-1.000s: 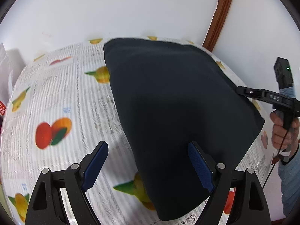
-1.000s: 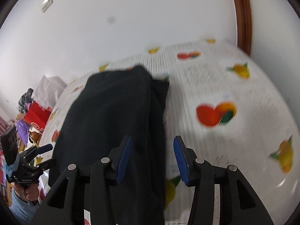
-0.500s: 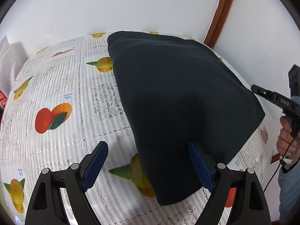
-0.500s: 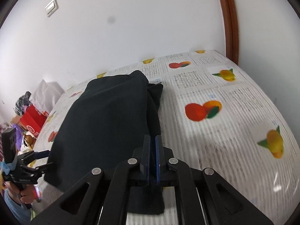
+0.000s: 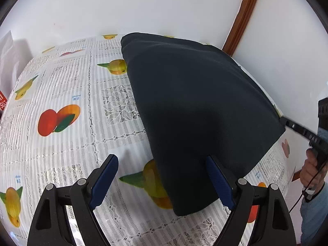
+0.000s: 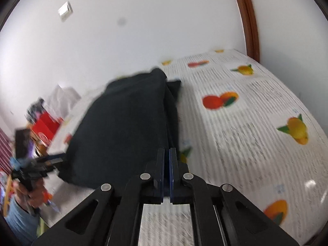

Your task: Fold small clothes

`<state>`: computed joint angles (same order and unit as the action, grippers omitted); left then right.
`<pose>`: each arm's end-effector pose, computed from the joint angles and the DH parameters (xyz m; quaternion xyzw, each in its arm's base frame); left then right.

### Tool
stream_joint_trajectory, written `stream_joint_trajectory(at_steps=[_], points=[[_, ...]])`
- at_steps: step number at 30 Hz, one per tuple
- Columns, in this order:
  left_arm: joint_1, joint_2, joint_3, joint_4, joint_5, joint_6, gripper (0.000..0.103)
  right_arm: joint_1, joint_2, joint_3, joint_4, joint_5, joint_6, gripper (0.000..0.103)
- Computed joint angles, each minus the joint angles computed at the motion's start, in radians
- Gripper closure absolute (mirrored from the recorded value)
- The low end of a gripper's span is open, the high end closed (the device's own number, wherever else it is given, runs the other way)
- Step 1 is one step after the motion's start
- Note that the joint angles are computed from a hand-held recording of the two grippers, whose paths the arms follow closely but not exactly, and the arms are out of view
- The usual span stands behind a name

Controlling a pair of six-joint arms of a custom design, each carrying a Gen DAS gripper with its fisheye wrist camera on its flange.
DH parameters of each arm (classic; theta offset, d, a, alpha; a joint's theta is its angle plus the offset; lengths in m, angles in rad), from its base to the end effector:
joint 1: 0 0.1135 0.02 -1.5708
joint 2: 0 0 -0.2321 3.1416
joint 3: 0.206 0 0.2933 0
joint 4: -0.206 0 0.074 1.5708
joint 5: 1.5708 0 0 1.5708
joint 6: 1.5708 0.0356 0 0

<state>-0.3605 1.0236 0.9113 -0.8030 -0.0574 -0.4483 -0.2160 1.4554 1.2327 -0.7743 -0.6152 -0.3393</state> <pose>0.2422 -0.0891 0.2523 -0.0508 0.9451 -0.1016 0.3065 0.3389 -0.0533 0.2526 -0.1418 0.9071 0.2053 0.3390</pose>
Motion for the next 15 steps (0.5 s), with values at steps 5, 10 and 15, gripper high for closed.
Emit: stream_joint_trajectory(at_steps=[5, 10, 15], points=[[-0.023, -0.084, -0.048, -0.033, -0.026, -0.015, 0.017, -0.015, -0.022, -0.027, -0.045, 0.051, -0.041, 0.099], [-0.059, -0.174, -0.092, -0.083, -0.060, -0.021, 0.017, -0.056, -0.073, -0.068, -0.100, 0.085, -0.117, 0.097], [-0.108, -0.200, -0.112, -0.108, -0.085, -0.022, 0.019, -0.053, -0.081, -0.093, -0.136, 0.065, -0.155, 0.084]])
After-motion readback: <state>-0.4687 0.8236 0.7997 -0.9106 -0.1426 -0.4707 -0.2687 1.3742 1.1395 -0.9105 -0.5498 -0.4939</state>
